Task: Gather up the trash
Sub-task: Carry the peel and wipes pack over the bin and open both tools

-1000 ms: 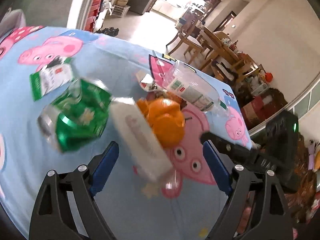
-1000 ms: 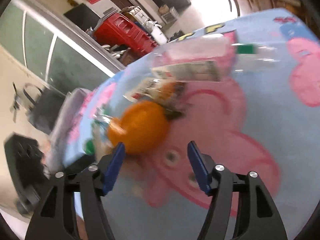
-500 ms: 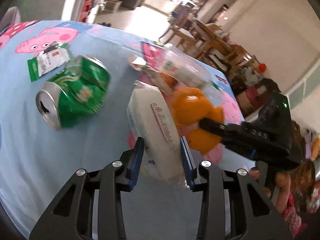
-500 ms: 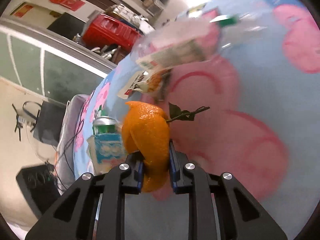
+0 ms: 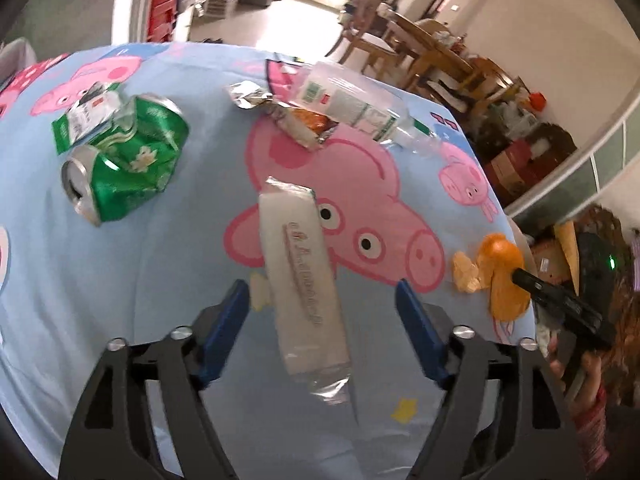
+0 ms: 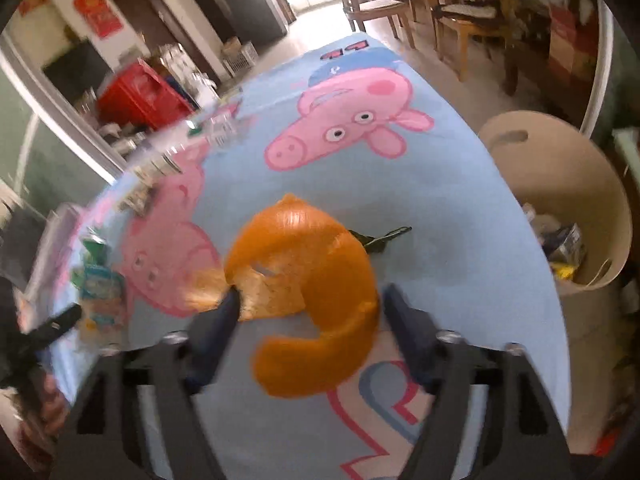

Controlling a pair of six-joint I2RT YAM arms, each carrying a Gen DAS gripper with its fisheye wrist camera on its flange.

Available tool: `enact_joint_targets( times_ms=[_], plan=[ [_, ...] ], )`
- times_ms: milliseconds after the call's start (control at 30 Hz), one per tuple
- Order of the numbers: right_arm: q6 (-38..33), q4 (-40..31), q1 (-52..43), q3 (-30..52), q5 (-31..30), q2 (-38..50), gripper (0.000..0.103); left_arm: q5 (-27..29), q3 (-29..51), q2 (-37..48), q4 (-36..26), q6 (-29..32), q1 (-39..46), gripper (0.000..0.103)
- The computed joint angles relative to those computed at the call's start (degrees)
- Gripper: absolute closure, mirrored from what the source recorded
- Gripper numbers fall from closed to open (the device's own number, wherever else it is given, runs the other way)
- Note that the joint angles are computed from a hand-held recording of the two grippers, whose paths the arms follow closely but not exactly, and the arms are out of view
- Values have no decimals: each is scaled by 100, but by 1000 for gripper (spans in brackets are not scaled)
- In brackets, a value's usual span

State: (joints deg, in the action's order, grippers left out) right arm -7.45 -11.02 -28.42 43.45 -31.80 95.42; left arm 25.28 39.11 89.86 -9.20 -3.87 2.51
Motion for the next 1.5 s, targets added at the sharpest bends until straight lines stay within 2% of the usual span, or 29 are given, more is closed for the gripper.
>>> enact_joint_targets(
  times_ms=[100,167,367,400,467,500,533,567,633,700,767,867,967,1167,1367,1500],
  plan=[
    [64,89,-90,-58,-248,89,22,-45,142,23,-121,53,115,25],
    [502,283,165,-100,-146,68,20,-219,267,77,-258,0,106,20],
    [1292,894,664,-271,493,-19,17,-747,261,248,-83,-11,-120,21],
    [1428,945,685,-306,511,-44,17,-786,246,288,-51,4,-158,25],
    [1800,1077,749,-293,599,55,17,-756,217,364,34,74,-171,43],
    [1869,1100,810,-258,713,120,18,-701,245,474,28,184,-182,70],
    [1863,1169,932,-238,1003,198,34,-684,281,581,5,258,-205,80],
    [1763,1148,964,-195,1038,279,65,-692,224,561,101,244,-207,82],
    [1627,992,831,-84,659,384,81,-514,285,446,-28,301,-259,98],
    [1570,1035,668,-196,432,204,84,-119,448,279,-272,323,-442,101],
    [1463,1197,476,-338,430,-70,84,-124,578,151,-340,267,-784,102],
    [1235,1038,69,-126,323,28,84,-250,1021,320,-411,43,-1491,102],
    [1085,803,-513,262,98,353,84,-445,1644,752,-462,-202,-2183,103],
    [879,564,-1671,1305,-48,1035,84,-635,3736,2122,-1036,-670,-3348,103],
    [844,371,-2196,2403,-6,1905,84,-805,6441,3853,-1932,-963,-4248,103],
    [750,293,-2217,3012,183,2465,84,-919,8858,5289,-2889,-1098,-4657,102]
  ],
)
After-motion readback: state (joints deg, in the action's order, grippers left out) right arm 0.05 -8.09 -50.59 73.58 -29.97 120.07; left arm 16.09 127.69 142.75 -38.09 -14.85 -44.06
